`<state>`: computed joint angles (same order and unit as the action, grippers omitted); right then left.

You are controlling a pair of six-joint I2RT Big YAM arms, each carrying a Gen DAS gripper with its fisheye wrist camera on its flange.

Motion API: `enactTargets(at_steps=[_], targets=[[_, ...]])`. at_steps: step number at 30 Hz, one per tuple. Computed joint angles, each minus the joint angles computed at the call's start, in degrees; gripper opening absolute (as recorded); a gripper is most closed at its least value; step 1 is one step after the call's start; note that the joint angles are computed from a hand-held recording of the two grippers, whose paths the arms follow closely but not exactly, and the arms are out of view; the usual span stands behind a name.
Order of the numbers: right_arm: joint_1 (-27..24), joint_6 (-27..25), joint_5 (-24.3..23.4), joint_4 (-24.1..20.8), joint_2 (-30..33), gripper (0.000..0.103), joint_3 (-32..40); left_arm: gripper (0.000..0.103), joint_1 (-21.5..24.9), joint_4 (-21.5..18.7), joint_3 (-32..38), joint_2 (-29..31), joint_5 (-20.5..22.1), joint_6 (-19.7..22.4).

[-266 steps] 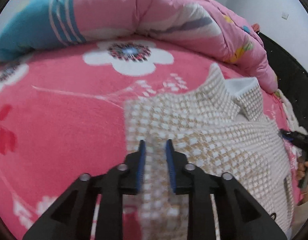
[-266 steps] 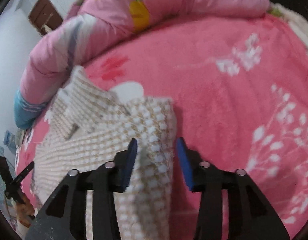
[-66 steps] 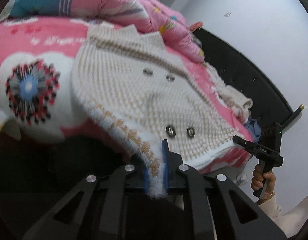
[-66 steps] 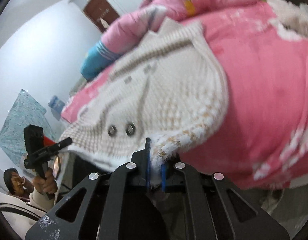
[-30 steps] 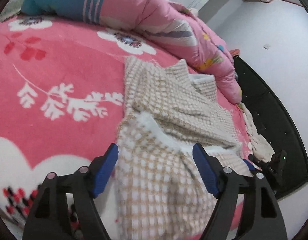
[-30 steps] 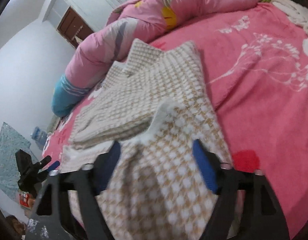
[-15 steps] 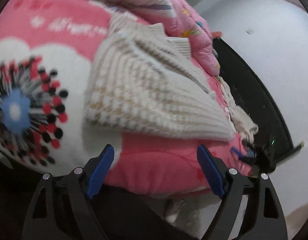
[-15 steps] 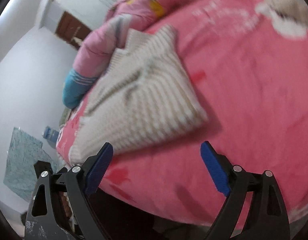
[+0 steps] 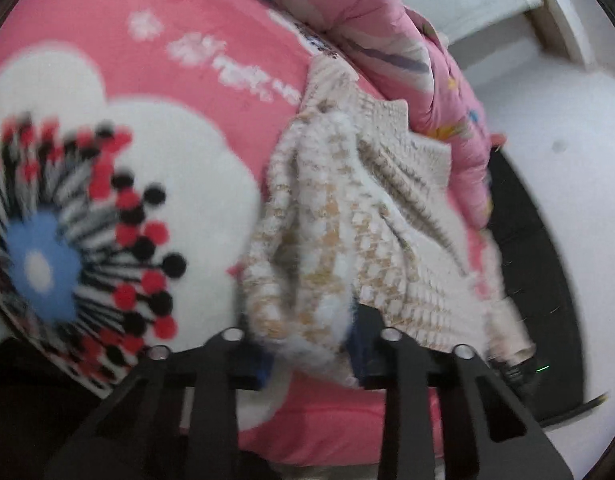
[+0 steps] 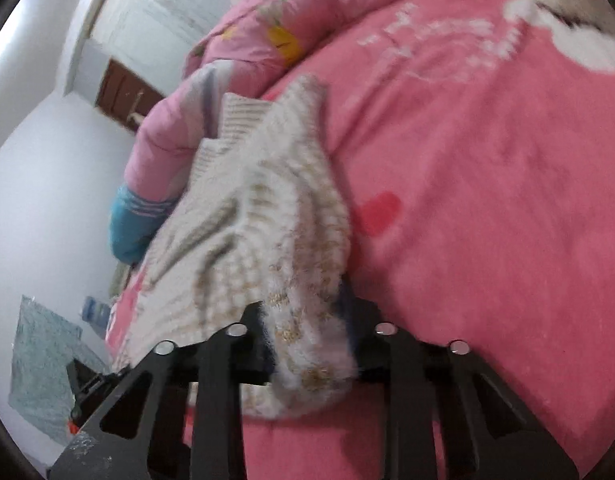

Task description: Fold large clothes

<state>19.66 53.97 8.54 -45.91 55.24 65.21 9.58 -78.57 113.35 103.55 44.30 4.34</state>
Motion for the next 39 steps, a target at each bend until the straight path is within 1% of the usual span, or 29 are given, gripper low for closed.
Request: enactTargets(at_steps=[2, 4, 6, 8, 9, 11, 13, 14, 15, 16, 17, 18, 19, 20, 21, 22, 23, 25, 26, 27, 29, 31, 33, 34, 35, 36, 37, 38, 39], targets=[[1.7, -1.9, 3.3, -1.3, -0.6, 0.015, 2.2, 0.014, -0.9, 2.6, -1.0, -2.8, -3.7, 2.9], [3.3, -2.9, 5.6, -2.4, -1.6, 0.013, 3.5, 0.012, -0.6, 5.3, -2.7, -5.9, -5.0, 5.2], [5.3, -2.9, 7.5, -3.3, -2.7, 0.013, 4.2, 0.01, -0.4, 5.4, -2.8, -7.5, -6.3, 5.4], [8.1, -2.1, 10.0, -4.5, -4.8, 0.013, 3.7, 0.01, 0.6, 5.4, -3.5, -9.1, -5.3, 6.3], [8.5, -1.4, 10.3, -4.3, -4.5, 0.013, 3.8, 0.01, 1.5, 4.3, -3.6, -9.8, -3.7, 7.2], [10.5, 2.8, 10.6, -4.3, -8.3, 0.013, 0.4, 0.01, 3.3, 1.0, -3.6, -10.3, -0.9, 8.8], [9.8, 6.7, 7.1, -3.7, -11.2, 0.015, -3.7, 0.011, 4.7, -3.1, -4.4, -10.2, 1.6, 10.6], [9.2, 8.1, 5.5, -4.1, -11.9, 0.021, -5.1, 0.015, 4.9, -5.0, -5.0, -9.8, 1.4, 12.1], [8.3, 10.0, 4.3, -6.0, -12.8, 0.03, -6.5, 0.021, 4.8, -5.7, -5.6, -9.6, 0.5, 12.6], [7.0, 13.0, 3.8, -8.8, -14.1, 0.034, -8.5, 0.022, 4.8, -6.5, -6.2, -9.0, -0.6, 12.7], [5.8, 14.4, 2.1, -8.7, -15.8, 0.04, -9.8, 0.027, 4.9, -7.3, -6.8, -8.2, -2.2, 12.4], [4.8, 15.3, 0.4, -6.8, -17.9, 0.041, -11.2, 0.036, 5.1, -7.4, -7.2, -7.7, -3.4, 11.7], [4.6, 16.3, 1.6, -7.8, -19.5, 0.043, -11.3, 0.039, 5.5, -6.3, -8.0, -7.8, -4.4, 10.2], [5.3, 16.1, 4.6, -11.3, -19.3, 0.045, -9.6, 0.044, 6.2, -4.8, -8.8, -8.2, -4.3, 8.7], [6.3, 15.7, 8.6, -15.4, -18.5, 0.05, -7.4, 0.048, 7.1, -4.0, -8.9, -8.3, -3.0, 7.9], [6.9, 15.3, 12.3, -19.6, -17.4, 0.052, -4.9, 0.049, 8.0, -2.6, -9.2, -8.7, -2.4, 6.9], [6.8, 14.6, 13.3, -20.8, -16.6, 0.054, -3.4, 0.051, 8.7, -0.7, -9.5, -9.3, -2.5, 5.6], [7.2, 11.6, 14.6, -21.5, -13.7, 0.054, 0.0, 0.051, 9.1, 1.7, -9.3, -10.1, -2.2, 5.3], [7.8, 9.6, 15.2, -21.1, -12.0, 0.057, 1.5, 0.051, 8.8, 2.6, -8.9, -10.4, -2.5, 5.9], [8.5, 7.6, 15.4, -20.2, -10.7, 0.063, 2.3, 0.052, 8.3, 3.4, -8.8, -10.9, -2.8, 6.7], [10.4, 1.1, 13.9, -17.0, -5.3, 0.069, 6.1, 0.054, 6.3, 5.4, -8.9, -12.0, -4.4, 8.5], [11.8, -5.1, 11.8, -16.0, 0.5, 0.075, 9.9, 0.054, 3.6, 6.1, -9.2, -12.7, -6.2, 11.2], [14.0, -9.8, 13.9, -18.2, 5.9, 0.076, 13.6, 0.054, 1.2, 8.0, -10.4, -13.2, -8.7, 12.3], [14.6, -11.9, 15.8, -20.7, 9.7, 0.076, 16.3, 0.054, -0.1, 9.0, -10.7, -13.2, -10.7, 12.2], [14.8, -12.1, 16.3, -22.2, 11.2, 0.076, 17.4, 0.054, -1.2, 10.2, -11.0, -13.1, -12.9, 12.0], [14.4, -12.3, 15.4, -22.8, 13.0, 0.076, 18.6, 0.054, -1.9, 11.3, -11.1, -13.1, -14.5, 11.3], [13.4, -12.8, 11.6, -21.4, 14.2, 0.076, 19.3, 0.054, -2.4, 12.1, -10.9, -12.9, -14.8, 10.7], [12.8, -13.3, 7.9, -20.0, 15.2, 0.076, 20.0, 0.054, -2.6, 12.4, -10.5, -12.8, -13.2, 10.6], [12.9, -14.2, 6.3, -19.5, 16.2, 0.075, 21.0, 0.054, -2.6, 12.8, -10.9, -13.2, -11.7, 10.7]])
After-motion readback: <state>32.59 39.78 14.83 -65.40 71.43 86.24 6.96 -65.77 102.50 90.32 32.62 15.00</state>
